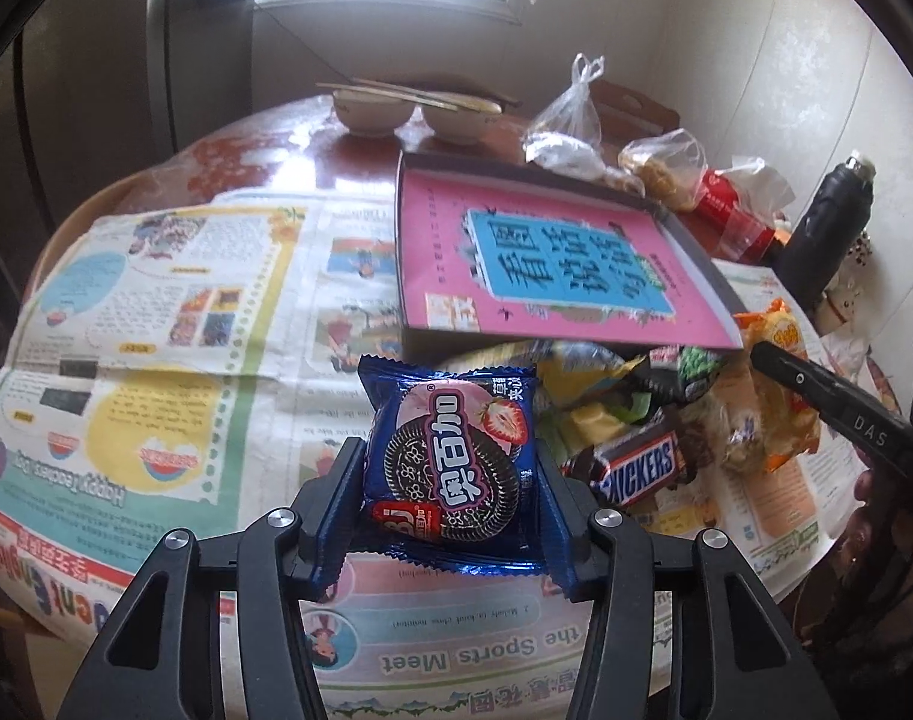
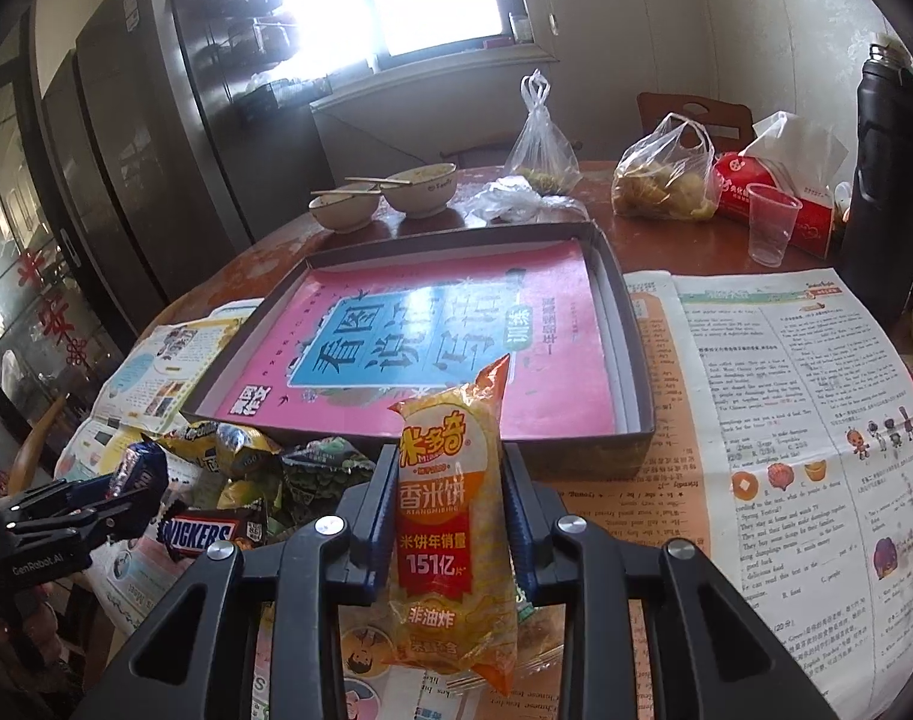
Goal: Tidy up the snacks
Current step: 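Carry both packs into the pink-lined tray and open both tools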
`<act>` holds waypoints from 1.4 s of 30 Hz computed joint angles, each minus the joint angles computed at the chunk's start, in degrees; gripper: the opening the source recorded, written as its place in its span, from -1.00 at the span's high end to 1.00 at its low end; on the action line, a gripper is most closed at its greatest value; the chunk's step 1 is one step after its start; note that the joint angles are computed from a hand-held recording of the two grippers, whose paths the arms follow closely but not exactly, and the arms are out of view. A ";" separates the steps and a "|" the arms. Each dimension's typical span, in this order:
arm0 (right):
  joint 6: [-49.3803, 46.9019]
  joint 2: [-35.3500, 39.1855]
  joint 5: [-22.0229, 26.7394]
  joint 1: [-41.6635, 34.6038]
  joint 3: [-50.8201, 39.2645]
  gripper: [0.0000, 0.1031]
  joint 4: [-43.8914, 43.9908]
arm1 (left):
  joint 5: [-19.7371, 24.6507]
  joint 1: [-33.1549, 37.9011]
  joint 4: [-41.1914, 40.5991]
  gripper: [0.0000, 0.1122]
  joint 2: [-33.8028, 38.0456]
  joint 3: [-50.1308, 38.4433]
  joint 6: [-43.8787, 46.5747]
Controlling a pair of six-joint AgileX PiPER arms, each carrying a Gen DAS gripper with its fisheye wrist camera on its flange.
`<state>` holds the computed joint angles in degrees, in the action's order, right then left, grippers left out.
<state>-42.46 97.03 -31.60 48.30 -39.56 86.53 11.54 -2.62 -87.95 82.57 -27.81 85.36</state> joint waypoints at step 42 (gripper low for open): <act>-9.31 8.01 8.60 -18.04 -12.77 0.37 -1.14 | 1.23 -6.73 43.00 0.03 24.28 -32.19 -46.48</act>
<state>-51.77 105.04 -23.00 30.26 -52.33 85.39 12.77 -9.35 -44.95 106.85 -60.00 38.88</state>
